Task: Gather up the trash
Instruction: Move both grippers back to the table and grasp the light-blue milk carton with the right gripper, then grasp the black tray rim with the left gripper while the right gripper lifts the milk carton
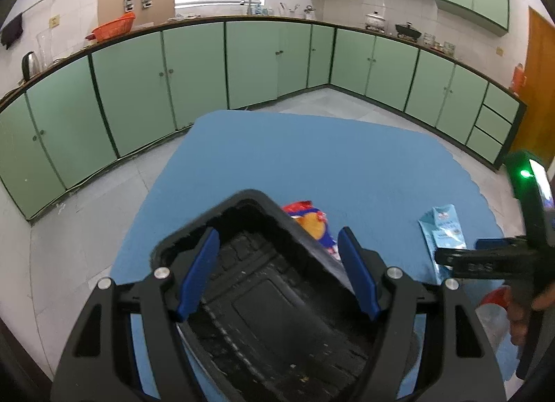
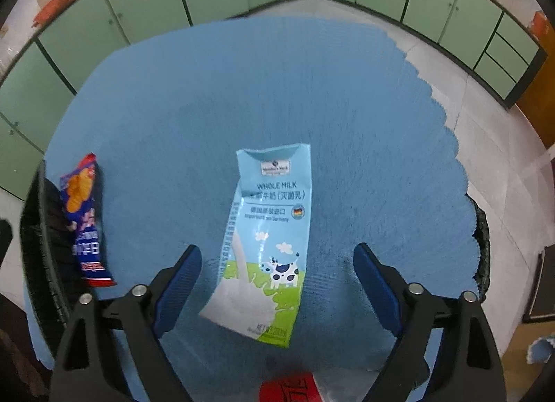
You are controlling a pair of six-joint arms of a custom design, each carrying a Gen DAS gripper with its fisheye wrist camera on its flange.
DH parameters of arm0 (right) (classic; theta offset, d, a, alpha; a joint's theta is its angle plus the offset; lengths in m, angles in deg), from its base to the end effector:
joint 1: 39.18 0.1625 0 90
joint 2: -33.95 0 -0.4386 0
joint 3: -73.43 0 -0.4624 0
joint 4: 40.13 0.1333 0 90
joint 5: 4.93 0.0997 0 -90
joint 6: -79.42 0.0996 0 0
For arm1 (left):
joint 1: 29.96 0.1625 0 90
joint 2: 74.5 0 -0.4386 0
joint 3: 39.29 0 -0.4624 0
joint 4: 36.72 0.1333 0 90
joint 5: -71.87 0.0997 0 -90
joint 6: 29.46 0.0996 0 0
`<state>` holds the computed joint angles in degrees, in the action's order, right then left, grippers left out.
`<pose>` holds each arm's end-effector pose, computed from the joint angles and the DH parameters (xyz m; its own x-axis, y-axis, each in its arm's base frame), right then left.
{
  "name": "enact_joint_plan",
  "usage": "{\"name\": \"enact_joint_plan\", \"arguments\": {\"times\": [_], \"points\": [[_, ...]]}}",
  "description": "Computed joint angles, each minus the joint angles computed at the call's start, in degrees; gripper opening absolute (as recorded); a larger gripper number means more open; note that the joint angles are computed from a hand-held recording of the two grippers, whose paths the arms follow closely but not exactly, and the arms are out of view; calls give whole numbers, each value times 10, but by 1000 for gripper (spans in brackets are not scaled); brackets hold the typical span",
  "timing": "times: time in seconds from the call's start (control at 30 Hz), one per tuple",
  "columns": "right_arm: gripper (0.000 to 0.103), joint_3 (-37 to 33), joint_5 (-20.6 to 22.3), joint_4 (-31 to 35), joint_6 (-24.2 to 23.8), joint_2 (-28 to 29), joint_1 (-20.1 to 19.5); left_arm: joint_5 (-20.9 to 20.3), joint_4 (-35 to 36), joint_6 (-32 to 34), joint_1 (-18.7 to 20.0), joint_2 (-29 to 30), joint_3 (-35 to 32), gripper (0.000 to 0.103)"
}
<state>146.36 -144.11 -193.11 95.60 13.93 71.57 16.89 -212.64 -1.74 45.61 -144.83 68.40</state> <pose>0.3378 -0.7281 -0.1029 -0.7293 0.1530 0.6669 -0.1516 0.9143 -0.3756 0.0244 -0.6695 0.3157 -0.7203 0.1100 -0.6849 0.5648 0.6663 -0.4869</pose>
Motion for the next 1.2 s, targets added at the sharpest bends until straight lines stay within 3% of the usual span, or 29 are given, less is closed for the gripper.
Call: {"name": "enact_joint_plan", "arguments": {"times": [0.07,0.17,0.43,0.47,0.5,0.57,0.67,0.8,0.83,0.97,1.2], "points": [[64,-1,3,10,4,-1,-3,0,0,2,-4,1,6,69],[44,14,49,-4,5,-14,-11,-1,6,0,-9,6,10,69],[42,65,76,-67,-3,-47,-21,14,13,-12,-20,19,9,69],[31,74,77,-80,-8,-54,-21,16,14,-13,-21,19,10,69],[13,78,75,-88,-12,-57,-20,22,12,-15,-23,21,12,69],[13,97,86,-103,-14,-76,-23,31,8,-16,-26,25,15,69],[12,104,55,-116,-43,-81,-19,41,3,-25,-29,33,19,69],[12,110,66,-112,-44,-87,-21,40,15,-45,-26,39,20,69],[12,113,68,-116,-46,-89,-23,39,19,-48,-25,42,20,66],[11,125,76,-143,-55,-93,-26,19,67,-80,-15,41,11,38],[11,134,74,-182,-81,-91,-17,-16,65,-100,-6,28,21,19]]}}
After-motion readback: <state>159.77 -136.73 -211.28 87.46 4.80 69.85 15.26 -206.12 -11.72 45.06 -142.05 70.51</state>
